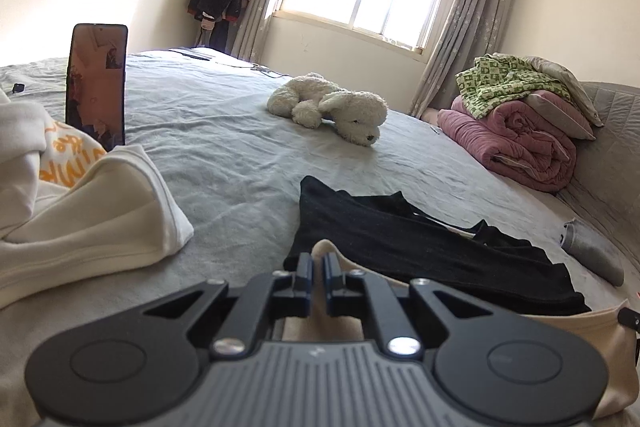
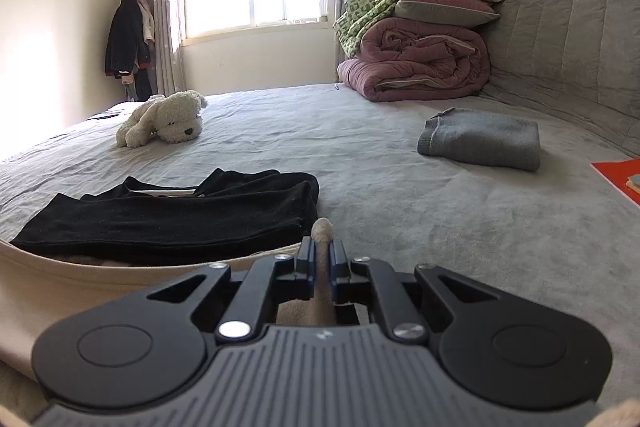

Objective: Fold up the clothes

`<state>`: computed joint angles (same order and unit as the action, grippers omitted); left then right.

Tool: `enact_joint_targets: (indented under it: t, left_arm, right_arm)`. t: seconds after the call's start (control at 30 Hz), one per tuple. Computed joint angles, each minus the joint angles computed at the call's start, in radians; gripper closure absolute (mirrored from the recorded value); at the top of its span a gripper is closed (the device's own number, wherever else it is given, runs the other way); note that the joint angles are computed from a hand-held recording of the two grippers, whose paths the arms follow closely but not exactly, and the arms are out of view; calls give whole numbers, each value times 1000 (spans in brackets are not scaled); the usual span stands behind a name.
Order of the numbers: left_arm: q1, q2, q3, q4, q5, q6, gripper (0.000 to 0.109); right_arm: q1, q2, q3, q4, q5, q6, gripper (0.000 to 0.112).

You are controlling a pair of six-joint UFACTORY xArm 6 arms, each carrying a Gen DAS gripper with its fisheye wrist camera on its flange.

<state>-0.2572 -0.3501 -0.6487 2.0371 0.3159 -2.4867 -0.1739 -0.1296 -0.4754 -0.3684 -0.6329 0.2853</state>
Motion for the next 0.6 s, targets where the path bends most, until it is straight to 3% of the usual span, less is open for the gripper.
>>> enact_joint_targets:
  t: [0.1,0.2,0.4,0.47,0.53,0.6]
  left_arm:
    - [-20,-9,4,16,57,-10,103]
    - [-13,19,-19,-26,51,44,103]
    - [32,103,-43,-304,25,300,102]
    - [38,94,-28,-335,30,310,99]
    - [17,51,-2,-314,70,292,91]
    - [1,30,4,-290,73,302,82]
  right_arm:
    - [31,22,-16,95,-35,-68,105]
    - [54,50,-42,157,-38,-107,105]
    - [89,97,-118,201,192,-158,104]
    - [77,96,-125,163,224,-117,93]
    - [100,70,-103,264,203,-198,73]
    - [119,44,-81,327,184,-255,70]
